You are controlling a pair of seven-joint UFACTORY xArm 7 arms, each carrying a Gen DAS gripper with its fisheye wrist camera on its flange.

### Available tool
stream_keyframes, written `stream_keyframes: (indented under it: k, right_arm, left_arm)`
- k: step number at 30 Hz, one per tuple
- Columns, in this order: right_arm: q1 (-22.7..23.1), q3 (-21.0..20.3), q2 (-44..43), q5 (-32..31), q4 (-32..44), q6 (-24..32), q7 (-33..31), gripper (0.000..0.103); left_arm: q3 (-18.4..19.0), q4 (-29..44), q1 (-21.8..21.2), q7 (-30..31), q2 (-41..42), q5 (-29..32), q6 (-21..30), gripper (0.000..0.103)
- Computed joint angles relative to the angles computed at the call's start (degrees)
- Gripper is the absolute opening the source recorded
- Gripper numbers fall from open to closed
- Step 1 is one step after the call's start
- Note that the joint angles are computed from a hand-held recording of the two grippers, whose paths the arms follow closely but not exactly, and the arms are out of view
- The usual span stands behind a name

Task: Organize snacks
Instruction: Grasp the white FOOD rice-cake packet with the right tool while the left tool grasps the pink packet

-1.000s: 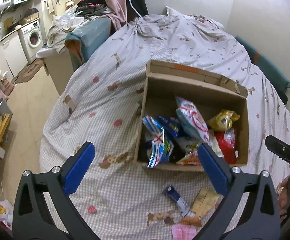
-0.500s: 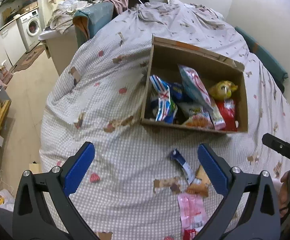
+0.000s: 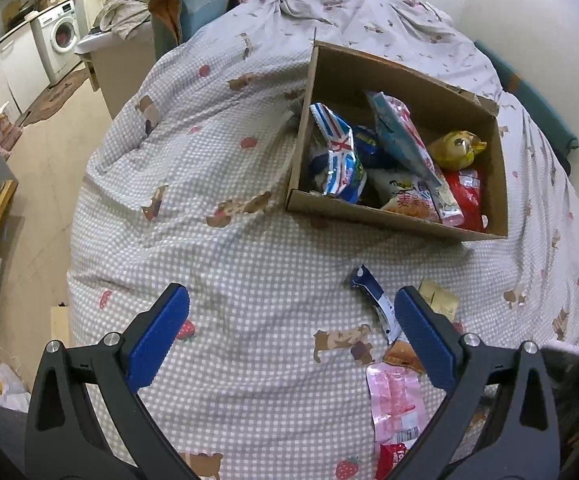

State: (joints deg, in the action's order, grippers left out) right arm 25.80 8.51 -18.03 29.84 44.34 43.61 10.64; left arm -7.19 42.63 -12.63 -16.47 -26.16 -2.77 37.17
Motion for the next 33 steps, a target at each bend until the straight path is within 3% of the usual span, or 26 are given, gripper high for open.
stream_keyframes:
  k: [4, 7, 9, 13, 18, 21, 24, 30, 33]
  right_arm:
    - [2.91, 2.18, 3.43, -2.63, 2.60, 5.77, -6.28, 0.097]
    - [4.17, 5.55, 5.87, -9.39, 4.47, 6.34, -7.42, 0.094]
    - [5.30, 7.09, 7.39, -13.55, 5.62, 5.68, -9.15, 0.083]
    - [6.71, 7.53, 9.39, -14.75, 6.62, 6.23, -11.28, 0.057]
    - [6.85, 7.23, 8.34, -16.36, 5.40, 5.61, -11.34, 0.037]
    - [6.22, 5.36, 5.78, -12.18, 4.20, 4.52, -12.83, 0.035]
    - [4.50, 3.60, 2.68, -8.69, 2.49, 1.35, -10.75, 0.035]
    - [-1.00, 2.08, -2.94, -8.26, -2.73, -6.20, 3.45, 0.035]
    - [-2.75, 1.35, -3.69, -9.92, -3.26, -7.22, 7.88, 0.035]
  left_arm:
    - [0.56, 0.02, -0.96, 0.86, -0.22, -1.57, -0.04, 0.101]
    - [0.57, 0.25, -1.29, 1.36, -0.10, -2.13, 0.16, 0.102]
    - [0.63, 0.31, -1.33, 1.36, -0.07, -2.50, 0.19, 0.101]
    - [0.96, 0.14, -1.14, 1.40, -0.11, -3.07, 0.57, 0.102]
    - [1.47, 0.24, -1.06, 1.42, 0.20, -4.25, 1.30, 0.101]
    - [1.40, 0.40, -1.14, 1.48, 0.47, -4.68, 1.55, 0.101]
    - [0.97, 0.39, -1.16, 1.19, 0.70, -4.54, 1.86, 0.101]
    - [-1.58, 0.12, -2.72, -2.47, 2.45, -4.61, 7.37, 0.101]
    - [-2.50, -0.54, -5.75, -3.52, 4.01, -7.30, 10.39, 0.092]
